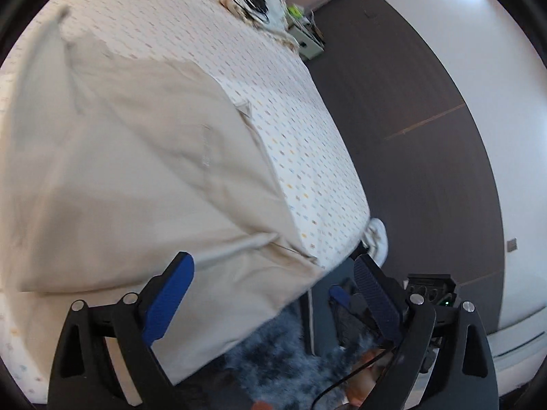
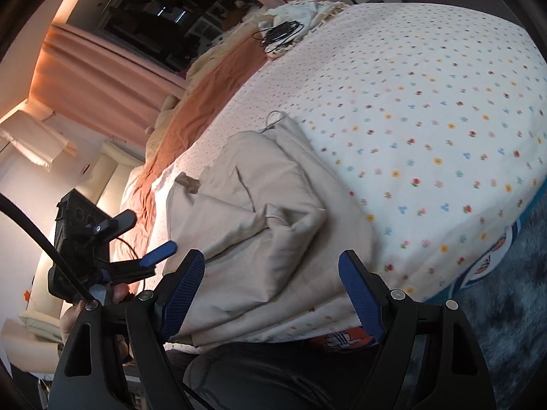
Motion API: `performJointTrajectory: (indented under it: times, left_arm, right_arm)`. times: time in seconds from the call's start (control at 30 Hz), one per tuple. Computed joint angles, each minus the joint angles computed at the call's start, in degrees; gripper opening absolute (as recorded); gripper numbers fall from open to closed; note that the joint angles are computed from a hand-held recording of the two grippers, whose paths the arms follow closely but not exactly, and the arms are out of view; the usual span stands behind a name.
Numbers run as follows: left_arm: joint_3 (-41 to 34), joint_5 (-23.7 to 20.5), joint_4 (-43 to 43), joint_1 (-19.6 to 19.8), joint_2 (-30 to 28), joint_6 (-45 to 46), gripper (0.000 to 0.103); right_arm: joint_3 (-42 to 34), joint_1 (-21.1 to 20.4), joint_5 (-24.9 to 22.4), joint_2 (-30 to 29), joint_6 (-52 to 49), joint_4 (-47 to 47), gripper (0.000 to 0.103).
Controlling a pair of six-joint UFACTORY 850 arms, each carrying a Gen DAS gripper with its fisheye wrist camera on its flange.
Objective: Fold large clothes
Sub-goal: 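Grasp and straighten the folded jacket edge with the right gripper, then open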
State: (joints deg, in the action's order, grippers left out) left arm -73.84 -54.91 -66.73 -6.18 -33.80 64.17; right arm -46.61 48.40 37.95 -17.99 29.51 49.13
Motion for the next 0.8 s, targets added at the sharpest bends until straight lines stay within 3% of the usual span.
performJointTrajectory:
  times: [0.2,0.37,0.4,0.43,0.53,0.6,0.8]
  left_arm:
    - [4.4,6.8,-2.5,5.0,3.9,4.2,0.096]
    - [7.4,10.6,-4.2,8.8,6.1,7.8,0.095]
    - [7.7,10.7,-4.3,9.7,6.3,8.3,0.094]
    - [8.0,10.8,-4.8,10.4,6.4,8.9,0.091]
    - [7.6,12.2,-1.9,11.3,6.0,6.1,0.075]
    - [6.6,12.4,0.8,11.8,5.2,3.7,0.07]
    - [6.9,14.7,2.6,11.3,3.9,2.4,0.07]
  right_arm:
    - [-4.0,-1.9,-2.7,-4.2,0.3,0.0,0.079]
    - [-6.4,-2.6,-3.7,-5.7,-1.3,1.5,0.063]
    - [-6.8,-3.0,-3.9,-6.2,-0.1,0.2,0.051]
    - [-7.3,-3.3,-4.2,-6.7,1.3,-0.9,0.031]
    - [-7.5,-3.8,-3.9,-7.4,4.2,-1.8,0.008]
    - [-6.4,-2.9,-0.9,-6.4,3.5,-0.5,0.006]
    - [-3.8,0.0,3.1,-4.0,-0.9,6.1,0.006]
